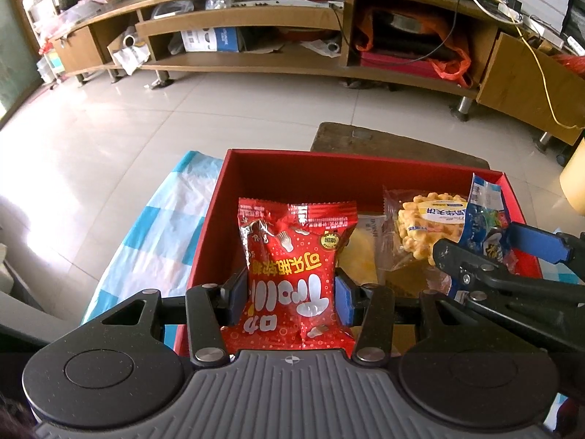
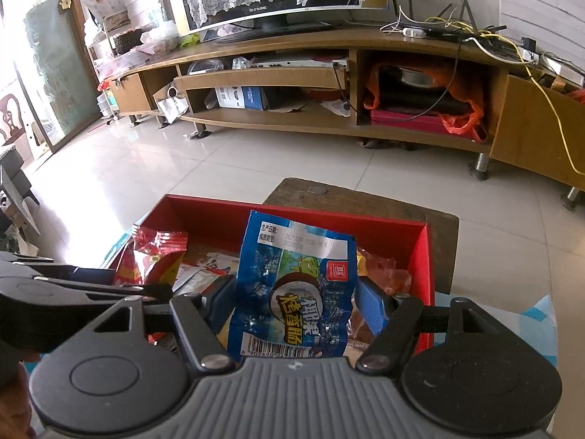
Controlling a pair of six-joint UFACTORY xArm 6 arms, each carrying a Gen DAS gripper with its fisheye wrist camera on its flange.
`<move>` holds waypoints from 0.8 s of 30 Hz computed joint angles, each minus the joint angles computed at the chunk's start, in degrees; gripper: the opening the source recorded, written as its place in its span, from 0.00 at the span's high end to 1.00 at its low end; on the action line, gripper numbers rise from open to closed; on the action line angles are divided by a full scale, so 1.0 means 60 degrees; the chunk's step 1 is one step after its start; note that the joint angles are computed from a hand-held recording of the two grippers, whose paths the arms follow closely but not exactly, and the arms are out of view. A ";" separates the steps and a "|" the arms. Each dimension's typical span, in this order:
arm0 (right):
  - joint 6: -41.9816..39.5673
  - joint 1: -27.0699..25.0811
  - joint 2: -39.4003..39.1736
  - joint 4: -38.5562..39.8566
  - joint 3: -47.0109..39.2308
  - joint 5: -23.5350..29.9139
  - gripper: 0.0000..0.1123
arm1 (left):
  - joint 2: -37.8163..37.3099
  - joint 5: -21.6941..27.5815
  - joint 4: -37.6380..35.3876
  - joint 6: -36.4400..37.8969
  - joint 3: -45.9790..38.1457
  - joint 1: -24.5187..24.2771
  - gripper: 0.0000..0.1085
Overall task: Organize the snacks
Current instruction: 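Open the left tool in the box while the right tool releases the coconut pack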
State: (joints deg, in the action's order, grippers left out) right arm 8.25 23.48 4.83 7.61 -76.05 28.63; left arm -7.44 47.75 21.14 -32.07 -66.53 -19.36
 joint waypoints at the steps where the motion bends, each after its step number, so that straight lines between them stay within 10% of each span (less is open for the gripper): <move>1: 0.0028 0.0005 0.0015 -0.0029 0.0000 -0.0022 0.40 | 0.0034 0.0007 0.0003 0.0002 -0.0018 0.0006 0.48; 24: 0.0194 -0.0174 0.0379 -0.0171 -0.0245 -0.0064 0.35 | 0.0006 -0.0181 -0.0177 -0.0003 0.0001 0.0112 0.34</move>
State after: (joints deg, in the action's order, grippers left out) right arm 9.41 22.43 7.10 6.59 -77.52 28.24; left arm -7.40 46.67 20.08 -32.09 -66.52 -18.69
